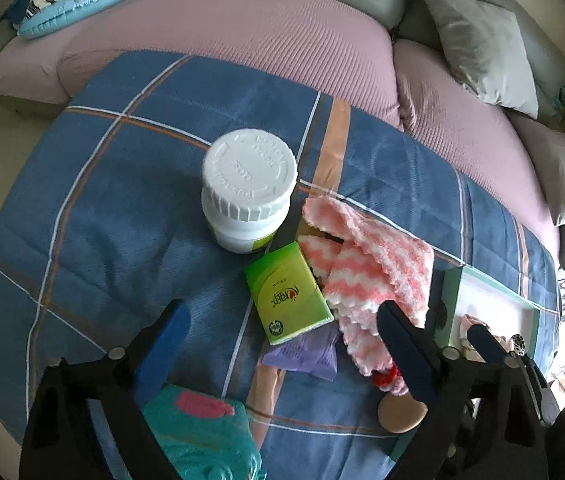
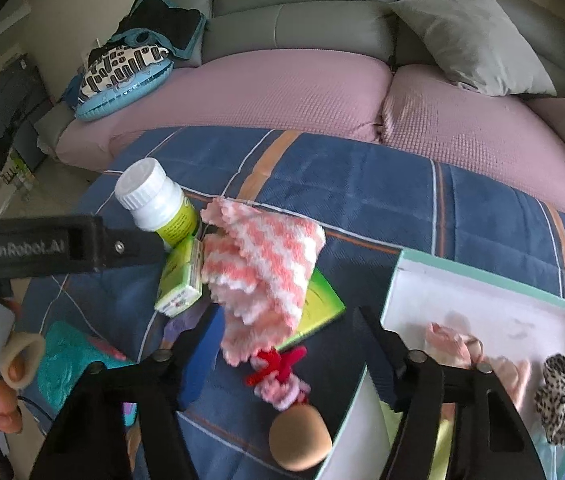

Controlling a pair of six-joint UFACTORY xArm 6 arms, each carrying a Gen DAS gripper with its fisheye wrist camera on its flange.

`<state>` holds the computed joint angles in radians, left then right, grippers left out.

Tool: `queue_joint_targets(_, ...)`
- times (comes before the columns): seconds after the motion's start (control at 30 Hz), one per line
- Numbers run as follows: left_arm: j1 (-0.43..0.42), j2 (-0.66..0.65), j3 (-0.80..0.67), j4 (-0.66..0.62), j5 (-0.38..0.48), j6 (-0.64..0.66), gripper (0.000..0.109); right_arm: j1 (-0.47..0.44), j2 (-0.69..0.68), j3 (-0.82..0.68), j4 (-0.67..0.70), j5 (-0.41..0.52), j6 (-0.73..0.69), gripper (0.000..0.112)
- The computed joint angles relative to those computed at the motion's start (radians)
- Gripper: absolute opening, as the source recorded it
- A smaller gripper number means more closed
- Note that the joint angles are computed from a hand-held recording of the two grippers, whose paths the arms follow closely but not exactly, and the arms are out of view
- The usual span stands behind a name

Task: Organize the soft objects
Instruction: 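Move both tools back toward the pink-white knitted cloth, then close the right gripper on the pink-white knitted cloth while the left grasps the green tissue pack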

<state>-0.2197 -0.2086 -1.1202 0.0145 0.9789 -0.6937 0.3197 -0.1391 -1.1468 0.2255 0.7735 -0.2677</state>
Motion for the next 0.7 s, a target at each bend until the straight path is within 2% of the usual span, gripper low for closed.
queue_joint_targets(0.03,0.003,0.01,-0.005,-0.004,0.001,0.002,0.088,0.002,0.012,-0.008,-0.005,-0.004,0.002,0.062)
queue_joint_targets(0.27,0.023,0.065,-0.025,-0.054,-0.008,0.015,0.083,0.016,0.084,-0.052,-0.005,-0.012,0.001,0.053)
queue_joint_targets(0.37,0.026,0.091,-0.04,-0.06,0.001,0.012,0.076,0.023,0.11,-0.062,-0.014,-0.014,0.011,0.045)
queue_joint_targets(0.43,0.03,0.107,-0.048,-0.072,0.0,0.017,0.075,0.026,0.122,-0.066,-0.013,-0.015,0.011,0.045)
queue_joint_targets(0.5,0.031,0.121,-0.056,-0.069,0.006,0.011,0.074,0.029,0.133,-0.067,-0.016,-0.018,0.01,0.038)
queue_joint_targets(0.6,0.032,0.134,-0.058,-0.073,0.009,0.009,0.067,0.029,0.143,-0.072,-0.011,-0.016,0.01,0.028)
queue_joint_targets(0.7,0.038,0.144,-0.058,-0.089,0.004,0.017,0.066,0.031,0.15,-0.076,-0.017,-0.018,0.01,0.025)
